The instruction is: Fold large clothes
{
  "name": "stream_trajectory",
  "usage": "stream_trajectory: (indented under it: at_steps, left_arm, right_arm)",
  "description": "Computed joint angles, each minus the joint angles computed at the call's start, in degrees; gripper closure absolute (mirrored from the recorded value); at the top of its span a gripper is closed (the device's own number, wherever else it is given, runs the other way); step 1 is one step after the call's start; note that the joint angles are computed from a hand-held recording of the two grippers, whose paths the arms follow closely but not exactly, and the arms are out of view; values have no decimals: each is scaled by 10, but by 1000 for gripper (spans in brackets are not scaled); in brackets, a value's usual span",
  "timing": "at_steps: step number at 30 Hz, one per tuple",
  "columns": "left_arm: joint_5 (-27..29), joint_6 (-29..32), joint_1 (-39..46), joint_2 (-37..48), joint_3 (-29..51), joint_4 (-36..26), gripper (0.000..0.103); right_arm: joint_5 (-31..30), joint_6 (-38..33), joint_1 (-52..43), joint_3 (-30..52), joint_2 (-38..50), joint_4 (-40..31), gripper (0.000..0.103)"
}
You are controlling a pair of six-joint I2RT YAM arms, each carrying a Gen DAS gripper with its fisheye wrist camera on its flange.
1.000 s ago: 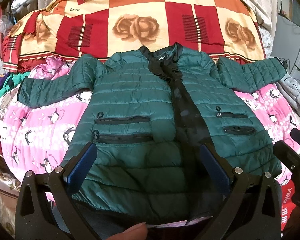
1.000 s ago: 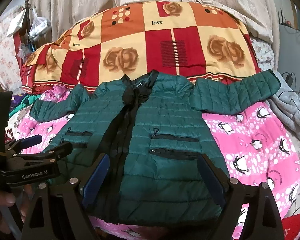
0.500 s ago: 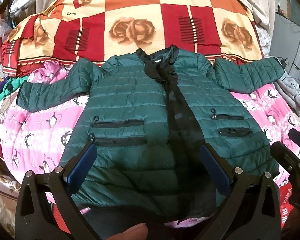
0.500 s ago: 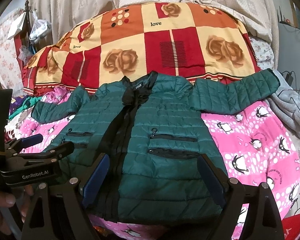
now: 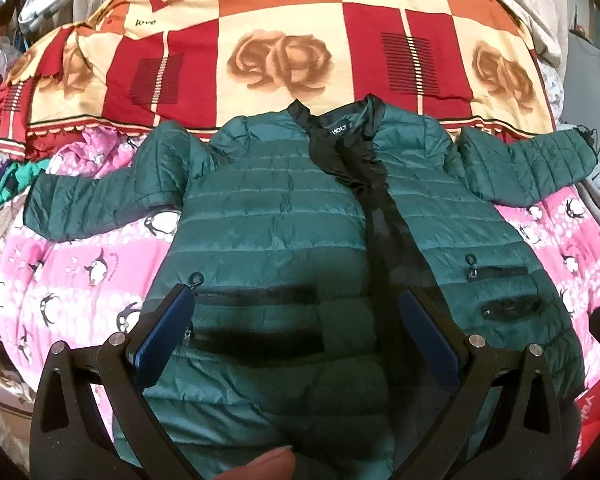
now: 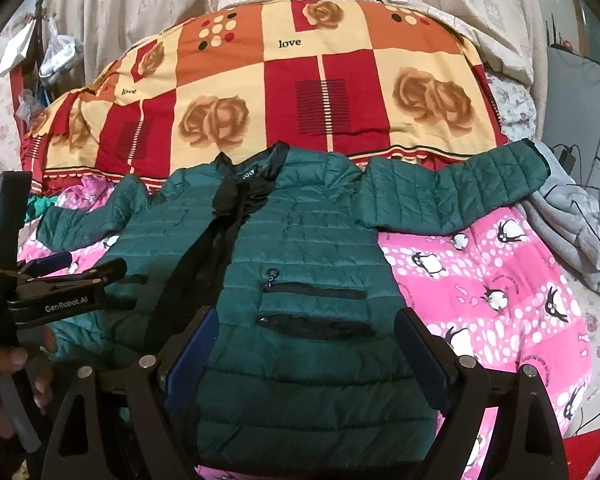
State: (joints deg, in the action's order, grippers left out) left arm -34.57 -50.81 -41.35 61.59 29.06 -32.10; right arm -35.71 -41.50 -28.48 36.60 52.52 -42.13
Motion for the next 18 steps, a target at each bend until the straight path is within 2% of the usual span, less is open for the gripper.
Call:
stream_trajectory:
  at_steps: [2, 5, 8, 11, 14, 18]
  left_arm:
    - [21, 26, 26, 2, -4, 27, 0]
    - [64, 70, 72, 15, -3, 63, 0]
    - [145, 120, 141, 14, -29, 157, 0]
    - [169, 153, 175, 75, -5, 180, 0]
    - [159, 174, 202, 146, 19, 225, 0]
    - [192, 199, 260, 242, 50, 269, 0]
  right_arm:
    - [13, 25, 27, -2, 11, 29, 15]
    - [70, 84, 95, -3, 43, 90, 15]
    - [119, 127, 151, -5, 76, 151, 15]
    - [158, 157, 200, -4, 114, 204, 15]
    - [178, 183, 243, -1, 161, 257, 15]
    - [206, 215, 300, 12, 244, 330, 15]
